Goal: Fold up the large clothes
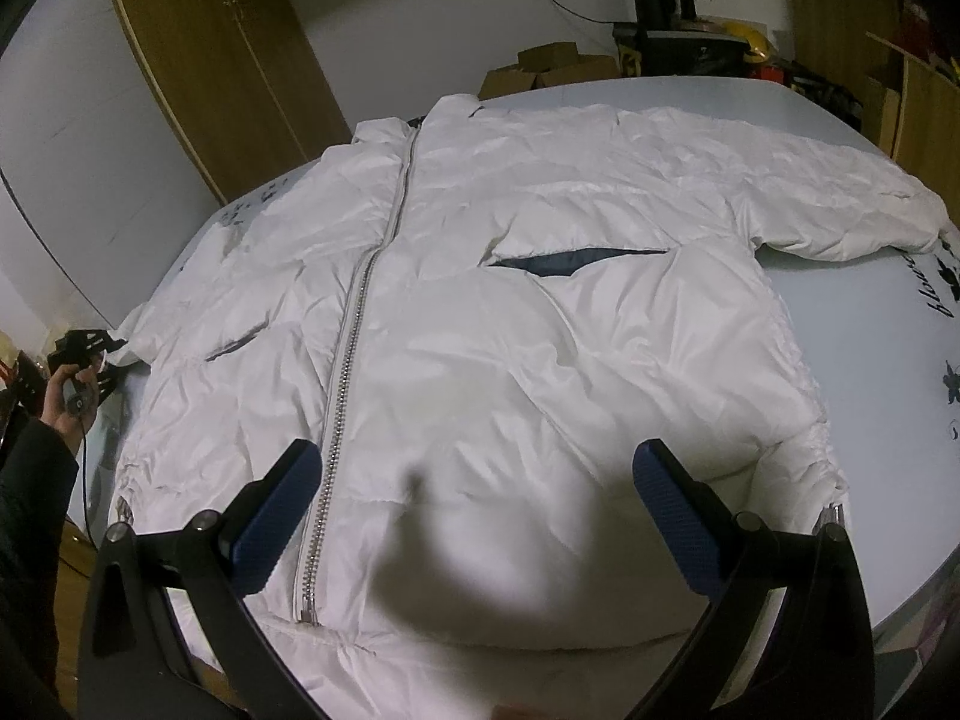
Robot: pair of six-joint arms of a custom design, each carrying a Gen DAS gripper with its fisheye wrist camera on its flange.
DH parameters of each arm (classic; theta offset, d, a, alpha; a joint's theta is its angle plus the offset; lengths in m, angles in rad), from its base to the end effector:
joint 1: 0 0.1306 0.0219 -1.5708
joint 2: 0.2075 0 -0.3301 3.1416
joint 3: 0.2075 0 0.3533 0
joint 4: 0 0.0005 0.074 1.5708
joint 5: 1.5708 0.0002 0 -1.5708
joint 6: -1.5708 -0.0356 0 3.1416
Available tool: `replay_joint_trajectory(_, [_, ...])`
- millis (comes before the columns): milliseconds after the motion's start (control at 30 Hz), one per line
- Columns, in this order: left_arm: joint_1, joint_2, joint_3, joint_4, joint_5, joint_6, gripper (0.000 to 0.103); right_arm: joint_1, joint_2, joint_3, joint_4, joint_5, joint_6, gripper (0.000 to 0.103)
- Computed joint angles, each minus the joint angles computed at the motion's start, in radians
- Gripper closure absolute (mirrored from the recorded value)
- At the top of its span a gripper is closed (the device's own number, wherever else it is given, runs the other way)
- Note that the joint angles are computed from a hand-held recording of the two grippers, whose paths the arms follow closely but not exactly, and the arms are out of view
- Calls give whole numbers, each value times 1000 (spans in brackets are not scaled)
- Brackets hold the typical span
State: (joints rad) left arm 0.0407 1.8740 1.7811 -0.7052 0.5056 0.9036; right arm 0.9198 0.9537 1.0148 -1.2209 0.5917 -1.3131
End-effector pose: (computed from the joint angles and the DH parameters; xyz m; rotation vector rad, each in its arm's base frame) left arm 0.6085 0.0070 0.3104 -0.8891 2.3099 -0.9964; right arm 0.1885 0.2138 0.3600 0.6275 2.3577 0.1303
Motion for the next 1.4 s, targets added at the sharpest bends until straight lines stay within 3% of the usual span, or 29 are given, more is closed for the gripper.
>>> replay_joint_trajectory(167, [-44, -60, 36, -9, -161, -124, 96, -4, -16, -13, 4, 0, -3, 0])
replay_joint_trajectory(267, [-104, -80, 125, -74, -307, -235, 96, -6, -22, -21, 9, -3, -6, 0])
replay_joint_trajectory(333, [-168, -89, 215, -145, -443, -297, 95, -10, -27, -30, 19, -9, -5, 0])
replay_joint_trajectory(500, [-375, -124, 332, -190, -635, -391, 96, -18, -51, -58, 46, -19, -3, 0])
replay_joint_trajectory(633, [-555, -90, 417, -228, -688, -460, 96, -23, -86, -90, 64, -29, -5, 0])
replay_joint_trajectory(767, [-736, 93, 601, -340, -689, -520, 96, -16, -124, -111, 48, -11, -33, 0])
replay_joint_trajectory(900, [-855, 250, 672, -410, -741, -548, 94, -12, -164, -122, 8, 17, -67, 0])
replay_joint_trajectory(1067, [-897, 282, 533, -367, -814, -589, 93, -15, -201, -125, -40, 43, -91, 0])
replay_joint_trajectory(1167, [-870, 239, 454, -314, -760, -594, 92, -20, -214, -132, -37, 47, -86, 0])
replay_joint_trajectory(1233, [-854, 198, 389, -271, -695, -606, 80, -27, -211, -133, -20, 47, -77, 0])
replay_joint_trajectory(1267, [-847, 167, 340, -233, -646, -614, 54, -31, -209, -129, -4, 50, -59, 0])
replay_joint_trajectory(1300, [-841, 129, 284, -184, -567, -619, 14, -26, -208, -120, -3, 62, -49, 0])
replay_joint_trajectory(1333, [-834, 83, 223, -137, -484, -627, 0, -23, -203, -108, -5, 80, -40, 0])
replay_joint_trajectory(1400, [-838, -36, 83, -61, -428, -626, 0, -18, -188, -68, -19, 126, -12, 0])
